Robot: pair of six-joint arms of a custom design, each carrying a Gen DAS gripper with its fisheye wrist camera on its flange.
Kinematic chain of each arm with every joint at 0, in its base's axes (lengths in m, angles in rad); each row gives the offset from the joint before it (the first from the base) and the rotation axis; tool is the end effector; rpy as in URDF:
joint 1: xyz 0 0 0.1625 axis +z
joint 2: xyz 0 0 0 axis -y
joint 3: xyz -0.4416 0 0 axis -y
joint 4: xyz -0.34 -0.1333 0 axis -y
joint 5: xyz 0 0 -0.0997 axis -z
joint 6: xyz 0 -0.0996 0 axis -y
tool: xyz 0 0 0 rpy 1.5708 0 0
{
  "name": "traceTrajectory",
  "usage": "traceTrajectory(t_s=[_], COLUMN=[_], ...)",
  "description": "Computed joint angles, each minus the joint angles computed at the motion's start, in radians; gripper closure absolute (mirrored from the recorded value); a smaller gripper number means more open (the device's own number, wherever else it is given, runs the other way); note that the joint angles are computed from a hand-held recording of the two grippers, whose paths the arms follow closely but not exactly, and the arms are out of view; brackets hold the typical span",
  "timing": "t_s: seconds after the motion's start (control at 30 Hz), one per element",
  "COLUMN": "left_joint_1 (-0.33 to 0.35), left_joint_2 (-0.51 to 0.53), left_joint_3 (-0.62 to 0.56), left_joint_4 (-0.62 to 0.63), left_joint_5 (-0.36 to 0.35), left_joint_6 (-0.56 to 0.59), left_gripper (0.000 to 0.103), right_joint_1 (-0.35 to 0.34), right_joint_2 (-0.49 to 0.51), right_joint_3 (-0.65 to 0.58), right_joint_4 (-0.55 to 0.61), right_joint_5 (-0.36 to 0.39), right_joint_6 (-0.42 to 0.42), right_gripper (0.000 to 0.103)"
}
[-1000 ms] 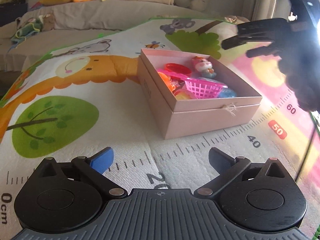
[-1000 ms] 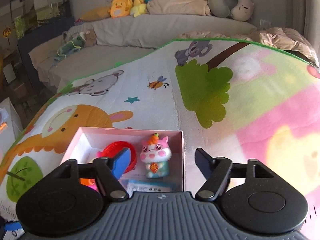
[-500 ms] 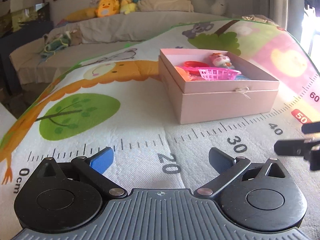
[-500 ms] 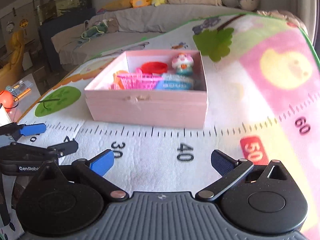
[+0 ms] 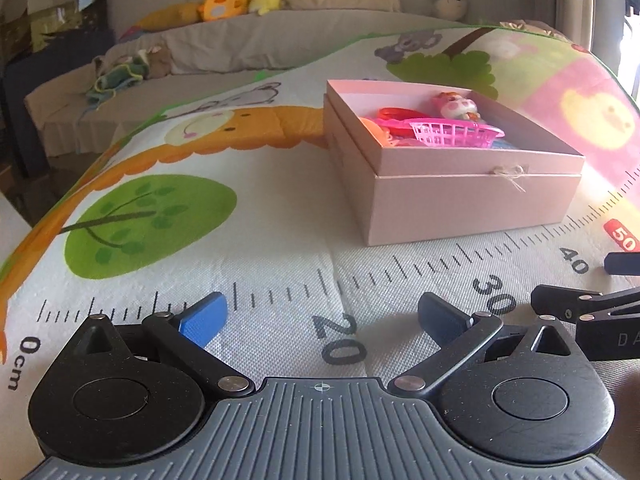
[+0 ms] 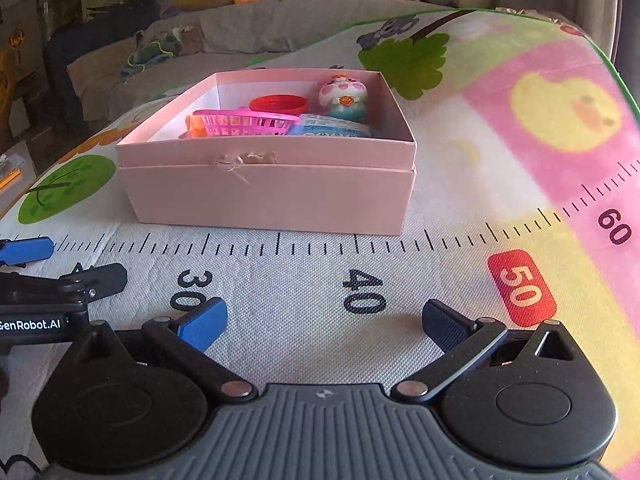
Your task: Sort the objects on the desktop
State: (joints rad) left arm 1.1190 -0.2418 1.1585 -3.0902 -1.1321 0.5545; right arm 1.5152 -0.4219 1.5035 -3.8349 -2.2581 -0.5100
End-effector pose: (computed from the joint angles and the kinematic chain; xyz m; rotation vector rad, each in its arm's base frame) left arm -0.1777 -0.7684 -0.0193 1.0851 2.3415 -0.7697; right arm 0.0327 -0.6745 0.1063 -0.0173 -2.0196 1.0700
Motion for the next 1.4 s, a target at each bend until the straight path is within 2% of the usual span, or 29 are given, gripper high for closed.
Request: traceTrajectory(t_s=[0.07, 0.1, 1.4], left_joint_1=[0.000, -0.001, -0.001], left_joint_2=[-0.001, -0.001, -0.002], left_joint_3=[0.003, 0.002, 0.003], left_joint_4=[-0.001, 0.000, 0.004], left_joint_5=[-0.001, 0.000, -0.002], left_joint_6=[-0.002, -0.001, -0.006], left_gripper=[0.000, 0.000, 0.000], right_joint_1=[-0.009, -0.011, -0.010], right_joint_2=[0.019, 0.015, 0.015], right_joint_3=[0.013, 0.023, 0.021], right_joint_4=[-0.091, -0.097, -0.097], right_joint_5=[0.036, 0.044, 0.041], right_joint_6=[-0.048, -0.041, -0.044], right_gripper=[0.000, 0.000, 0.000])
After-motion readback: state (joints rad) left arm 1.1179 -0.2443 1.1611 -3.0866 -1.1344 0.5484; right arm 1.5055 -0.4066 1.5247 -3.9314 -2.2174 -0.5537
